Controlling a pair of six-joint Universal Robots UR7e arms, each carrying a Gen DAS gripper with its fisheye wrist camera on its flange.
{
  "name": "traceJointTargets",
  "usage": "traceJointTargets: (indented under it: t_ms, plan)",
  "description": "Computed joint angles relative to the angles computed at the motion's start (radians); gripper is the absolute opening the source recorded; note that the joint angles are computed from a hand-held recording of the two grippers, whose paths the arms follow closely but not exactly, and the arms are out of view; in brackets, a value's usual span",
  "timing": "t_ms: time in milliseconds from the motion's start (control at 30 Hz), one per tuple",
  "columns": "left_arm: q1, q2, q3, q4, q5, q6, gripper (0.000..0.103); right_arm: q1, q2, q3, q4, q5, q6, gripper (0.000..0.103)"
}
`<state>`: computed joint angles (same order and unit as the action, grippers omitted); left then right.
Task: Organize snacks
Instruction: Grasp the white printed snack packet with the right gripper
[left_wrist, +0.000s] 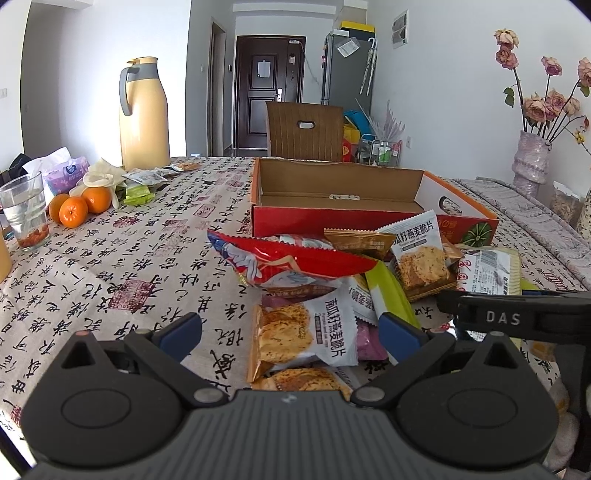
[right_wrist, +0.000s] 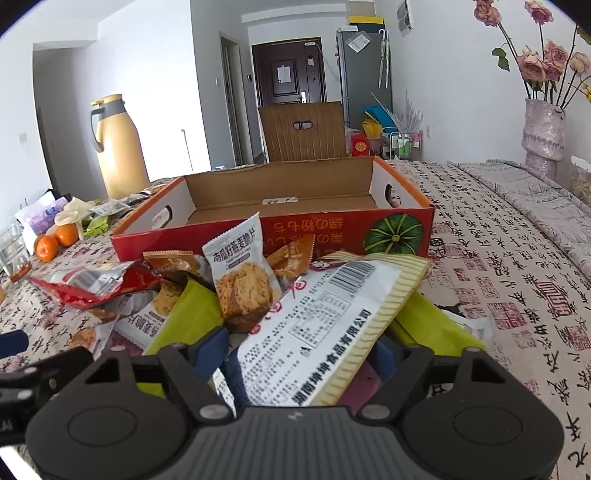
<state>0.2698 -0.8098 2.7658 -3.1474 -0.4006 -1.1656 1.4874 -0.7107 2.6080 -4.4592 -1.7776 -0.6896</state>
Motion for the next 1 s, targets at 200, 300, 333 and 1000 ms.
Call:
traceJointTargets:
  t_ms: [200,300,333,1000]
  plan:
    - [0.018,0.008,-0.005,-0.028,-0.005,0.022,0.103,0.006,0.042,-0.009,-0.042,-0.006,-0.04,0.066]
    - [0.019,0.007,-0.007,-0.024,-0.01,0.021,0.103,0.0,0.049,0.001,-0.06,0.006,-0.064,0.059]
    - [0.019,0.005,-0.007,-0.019,-0.01,0.017,0.103,-0.001,0.05,0.005,-0.066,0.009,-0.068,0.053]
    - [0.045,-0.096,-0.054,0.205,-0.022,-0.063,0.103,-0.104,-0.047,0.143,-0.131,0.23,-0.056,0.021]
